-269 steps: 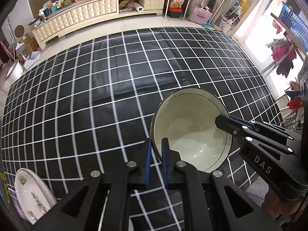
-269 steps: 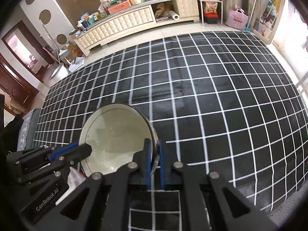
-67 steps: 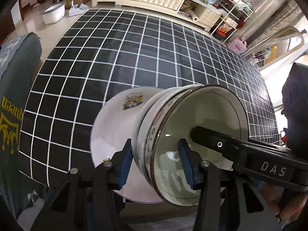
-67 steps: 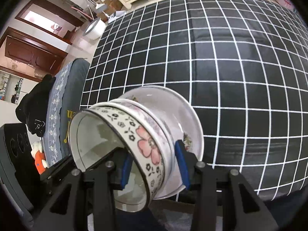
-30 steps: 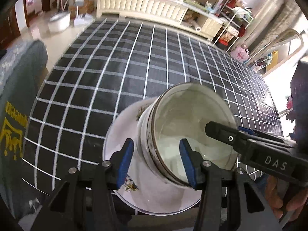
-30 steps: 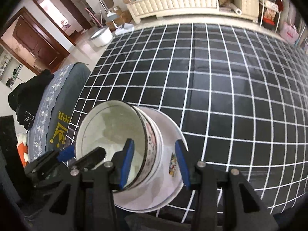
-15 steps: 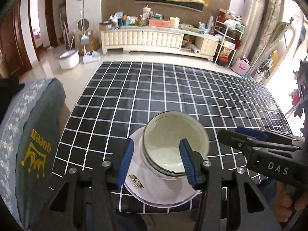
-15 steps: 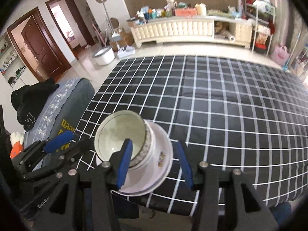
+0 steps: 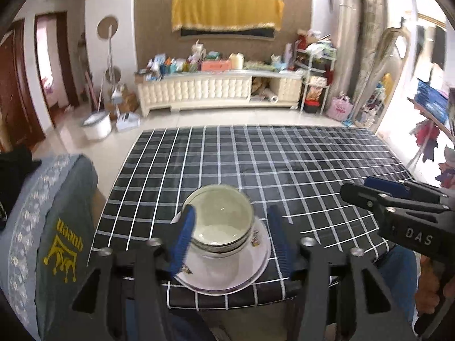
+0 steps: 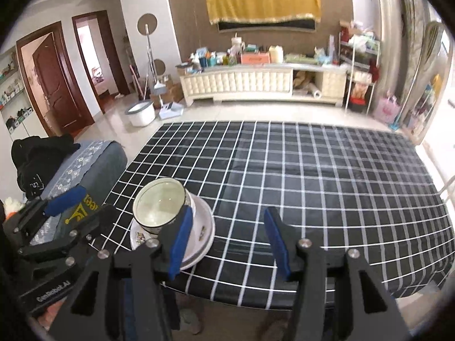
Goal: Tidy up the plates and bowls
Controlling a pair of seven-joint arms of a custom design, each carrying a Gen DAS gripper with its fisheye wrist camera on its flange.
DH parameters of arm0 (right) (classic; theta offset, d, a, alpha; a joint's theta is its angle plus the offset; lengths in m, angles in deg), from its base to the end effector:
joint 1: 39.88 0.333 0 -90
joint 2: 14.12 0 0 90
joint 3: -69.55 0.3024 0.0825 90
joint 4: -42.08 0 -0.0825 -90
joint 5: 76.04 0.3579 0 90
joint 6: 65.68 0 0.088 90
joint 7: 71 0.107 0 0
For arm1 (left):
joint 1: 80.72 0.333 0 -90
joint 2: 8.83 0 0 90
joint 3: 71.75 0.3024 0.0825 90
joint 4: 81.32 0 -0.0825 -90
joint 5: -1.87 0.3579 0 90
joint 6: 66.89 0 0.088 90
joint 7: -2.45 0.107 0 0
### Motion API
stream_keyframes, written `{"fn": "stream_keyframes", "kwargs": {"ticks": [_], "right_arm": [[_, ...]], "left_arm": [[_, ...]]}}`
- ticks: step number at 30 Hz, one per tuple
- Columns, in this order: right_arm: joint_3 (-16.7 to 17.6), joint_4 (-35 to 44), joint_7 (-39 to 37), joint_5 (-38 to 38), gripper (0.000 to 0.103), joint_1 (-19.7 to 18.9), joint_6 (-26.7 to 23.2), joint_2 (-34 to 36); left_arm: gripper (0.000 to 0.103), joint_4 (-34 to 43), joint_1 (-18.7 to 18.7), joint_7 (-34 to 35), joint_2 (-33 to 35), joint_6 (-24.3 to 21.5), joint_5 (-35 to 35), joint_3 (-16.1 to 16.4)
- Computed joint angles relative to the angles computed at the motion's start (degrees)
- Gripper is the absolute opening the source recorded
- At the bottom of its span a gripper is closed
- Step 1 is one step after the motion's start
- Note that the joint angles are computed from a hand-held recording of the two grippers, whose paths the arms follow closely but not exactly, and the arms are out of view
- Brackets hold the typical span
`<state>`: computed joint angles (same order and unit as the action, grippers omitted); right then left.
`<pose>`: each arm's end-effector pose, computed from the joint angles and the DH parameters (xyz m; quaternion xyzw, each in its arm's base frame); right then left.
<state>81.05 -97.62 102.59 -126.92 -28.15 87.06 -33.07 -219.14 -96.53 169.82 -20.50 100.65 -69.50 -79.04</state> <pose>0.4089 0.2050 0.4757 -0.5266 0.7509 -0.2849 0.2788 0.4540 -0.1307 0.4454 -0.4142 0.8046 -0.3835 0.1843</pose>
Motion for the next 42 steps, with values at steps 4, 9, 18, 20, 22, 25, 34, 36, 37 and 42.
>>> {"fn": "stream_keyframes", "kwargs": {"ticks": [4, 9, 18, 20, 22, 25, 34, 36, 37, 42], "right_arm": [[1.9, -2.6, 1.8, -1.8, 0.066, 0.0, -2.4, -4.8], [6.0, -4.9, 6.4, -5.9, 0.085, -0.6, -8.3, -10.6], [8.7, -8.4, 12.3, -10.3, 0.102, 2.4, -14.5, -16.0], [8.7, -8.9, 12.4, -10.0, 0.102, 3.5, -15.2, -16.4], [9.2, -9.3, 12.9, -10.1, 0.102, 4.1, -16.2, -16.9], [9.5, -9.9, 13.2, -10.0, 0.102, 5.2, -17.7, -17.2], [8.4, -11.8, 13.0, -8.6, 0.102, 6.5, -16.2, -18.6], [8.5, -11.8, 13.0, -8.5, 0.102, 6.5, -16.1, -18.7], [8.5, -11.8, 13.0, -8.4, 0.102, 6.5, -16.1, -18.8], [8.8, -12.3, 12.9, -7.8, 0.102, 6.8, -16.0, -19.4]], "left_arm": [[0.069, -2.3, -1.4, 4.3, -4.2, -0.9, -4.6, 0.5], [0.080, -6.0, -3.0, 8.2, -10.4, -2.8, -9.4, 1.6], [0.103, -11.5, -2.5, 15.8, -18.6, -3.8, -17.8, 0.5], [0.103, -12.9, -2.2, 15.8, -20.2, -4.2, -18.3, 0.3], [0.103, -13.9, -1.8, 15.0, -21.2, -3.5, -18.2, -0.3], [0.103, -14.9, -1.7, 15.0, -22.4, -3.2, -18.6, -0.5], [0.103, -17.4, -1.7, 15.4, -25.9, -3.4, -19.5, -1.0], [0.103, -17.7, -1.6, 15.7, -26.1, -3.4, -19.7, -1.0], [0.103, -18.0, -1.6, 15.7, -26.4, -3.4, -19.6, -1.1], [0.103, -18.3, -1.6, 15.1, -26.8, -3.4, -19.0, -1.2]]}}
